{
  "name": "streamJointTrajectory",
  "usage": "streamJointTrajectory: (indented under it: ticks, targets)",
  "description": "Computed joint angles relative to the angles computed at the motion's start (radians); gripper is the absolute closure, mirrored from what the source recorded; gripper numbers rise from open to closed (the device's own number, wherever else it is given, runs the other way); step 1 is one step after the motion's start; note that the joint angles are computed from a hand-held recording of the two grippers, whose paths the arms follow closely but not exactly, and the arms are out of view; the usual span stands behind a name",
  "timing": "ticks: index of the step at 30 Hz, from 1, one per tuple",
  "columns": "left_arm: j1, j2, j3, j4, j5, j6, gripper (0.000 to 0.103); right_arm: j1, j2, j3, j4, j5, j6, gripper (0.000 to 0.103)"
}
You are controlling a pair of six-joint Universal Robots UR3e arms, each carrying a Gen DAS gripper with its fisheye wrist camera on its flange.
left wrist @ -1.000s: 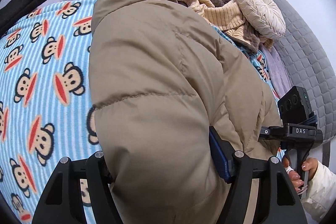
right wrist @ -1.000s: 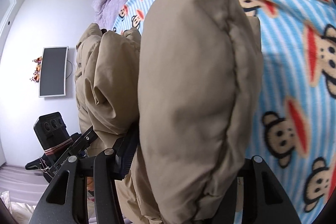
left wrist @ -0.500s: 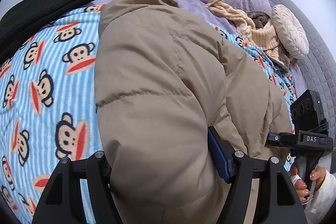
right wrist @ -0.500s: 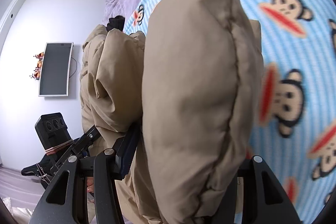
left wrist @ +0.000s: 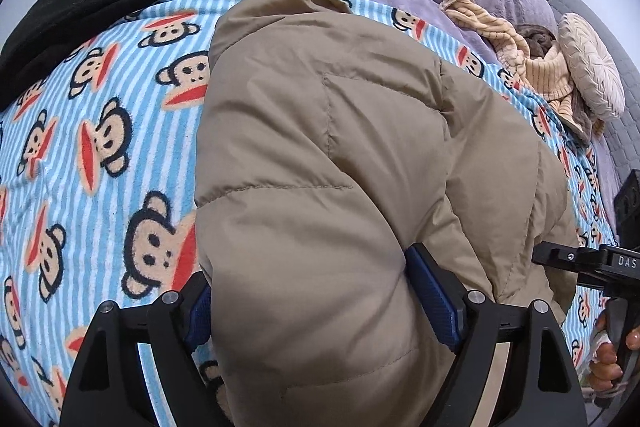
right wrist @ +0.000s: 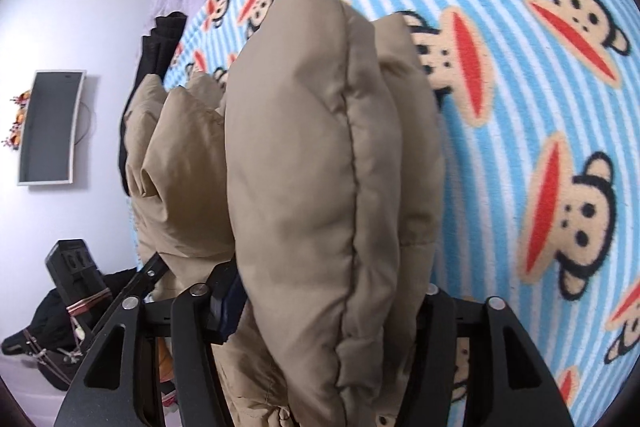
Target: Fold large clothes
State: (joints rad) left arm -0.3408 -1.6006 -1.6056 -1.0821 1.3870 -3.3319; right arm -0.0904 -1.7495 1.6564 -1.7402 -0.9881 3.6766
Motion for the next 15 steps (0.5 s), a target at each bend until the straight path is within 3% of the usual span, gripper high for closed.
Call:
streamJointTrajectory:
  ticks: [2,4,6,7,10,13,15]
  targets:
    - [-0.025,-0.002,0.053,-0.034,0.069,-0.032,0.017,0.028,-0.003,-0.107,0.103,-0.095,0.0,0.039]
    - [-0.033,0.029,0.051,0.013,0.125,-0.042,0.017,0.042,-0.01,-0.235,0.22,-0.225,-0.026,0.039]
    - [-0.025,0.034,0.063,0.056,0.152,-0.034,0.017,0.079,-0.015,-0.336,0.248,-0.325,-0.022,0.039]
    - [-0.02,0.019,0.085,0.061,0.159,-0.027,0.017,0.068,-0.039,-0.335,0.24,-0.336,-0.038,0.039]
    - [-0.021,-0.063,0.164,0.047,0.178,-0.016,0.017,0.103,0.004,-0.441,0.201,-0.33,-0.037,0.06]
    - [-0.029,-0.125,0.194,0.026,0.157,-0.027,0.017,0.209,0.188,-0.572,0.092,-0.333,0.016,0.064]
    - [-0.076,-0.156,0.196,0.048,0.202,-0.054,0.017,0.275,0.304,-0.66,0.061,-0.351,0.052,0.064]
